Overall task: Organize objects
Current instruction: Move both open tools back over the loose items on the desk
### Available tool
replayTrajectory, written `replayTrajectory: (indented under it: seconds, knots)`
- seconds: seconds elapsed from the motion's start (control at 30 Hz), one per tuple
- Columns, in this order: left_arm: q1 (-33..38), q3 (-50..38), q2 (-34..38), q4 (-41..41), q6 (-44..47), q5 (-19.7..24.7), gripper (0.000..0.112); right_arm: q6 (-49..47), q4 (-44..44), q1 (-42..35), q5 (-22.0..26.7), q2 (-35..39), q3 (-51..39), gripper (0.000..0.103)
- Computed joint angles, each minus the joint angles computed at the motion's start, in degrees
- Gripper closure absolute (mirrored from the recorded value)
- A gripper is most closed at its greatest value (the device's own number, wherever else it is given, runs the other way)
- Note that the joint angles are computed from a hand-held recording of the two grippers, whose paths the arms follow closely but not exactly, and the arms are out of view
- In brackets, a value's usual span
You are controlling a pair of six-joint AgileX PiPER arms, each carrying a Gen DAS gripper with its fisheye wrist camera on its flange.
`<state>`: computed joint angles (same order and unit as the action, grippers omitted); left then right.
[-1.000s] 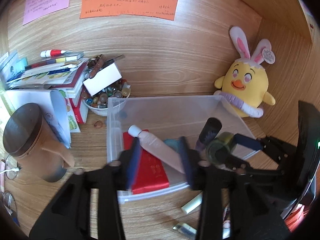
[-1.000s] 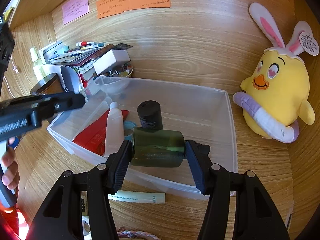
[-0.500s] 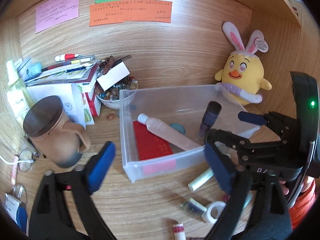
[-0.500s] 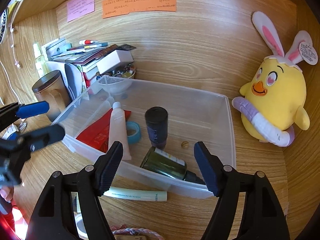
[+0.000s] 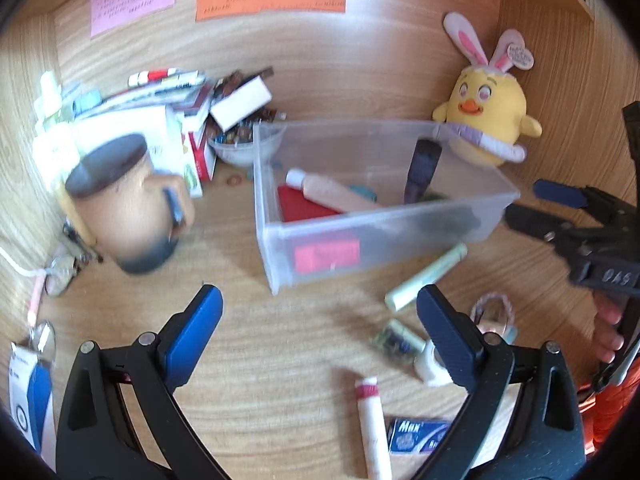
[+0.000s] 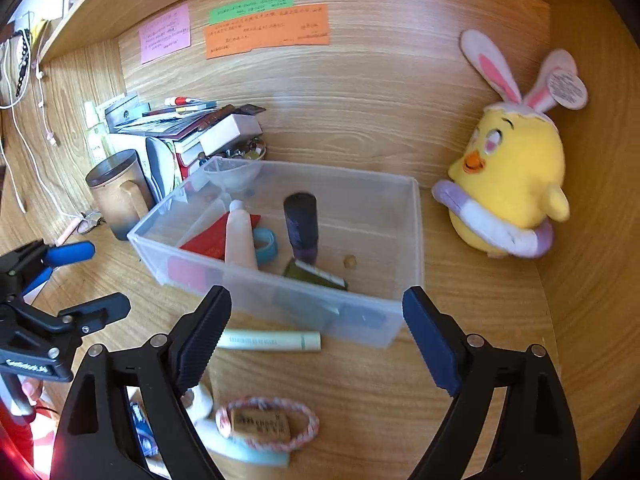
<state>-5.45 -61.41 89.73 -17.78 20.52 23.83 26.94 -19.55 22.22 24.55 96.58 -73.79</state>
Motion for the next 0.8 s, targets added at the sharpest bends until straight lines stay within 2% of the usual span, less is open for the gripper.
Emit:
replayTrajectory:
  seconds: [0.27, 0.53, 0.6, 0.63, 0.7, 0.8]
  knots:
    - [0.3, 5.99, -1.45, -0.93, -0.04, -0.16, 0.013, 1.95, -0.09, -0.53, -0.79, -4.26, 8.25, 0.017]
    - [-1.4, 10.59, -2.19, -2.64, 0.45, -1.82, 0.014, 10.99, -7.31, 3.28, -1.71, -4.67, 14.19, 0.017]
    - [-1.51, 11.43, -2.19, -3.88, 1.39, -2.1, 0.024, 12.65, -8.49, 4.07, -2.26, -4.4, 14.78, 0.019]
    - [-1.42, 11.58, -2.05, -4.67, 2.05, -1.71, 0.028, 11.78, -7.57, 4.28, -2.72, -4.3, 14.95, 0.021]
    - [-0.89, 11.81, -1.82, -7.15, 4.24, -0.89, 0.034, 9.34, -5.35, 4.58, -3.37, -3.95, 14.91, 0.037]
    - [-1.15, 13.06, -2.44, -7.0, 4.01, -2.07, 0.041, 1.75, 2.05, 4.18, -3.48, -2.84, 13.64, 0.05]
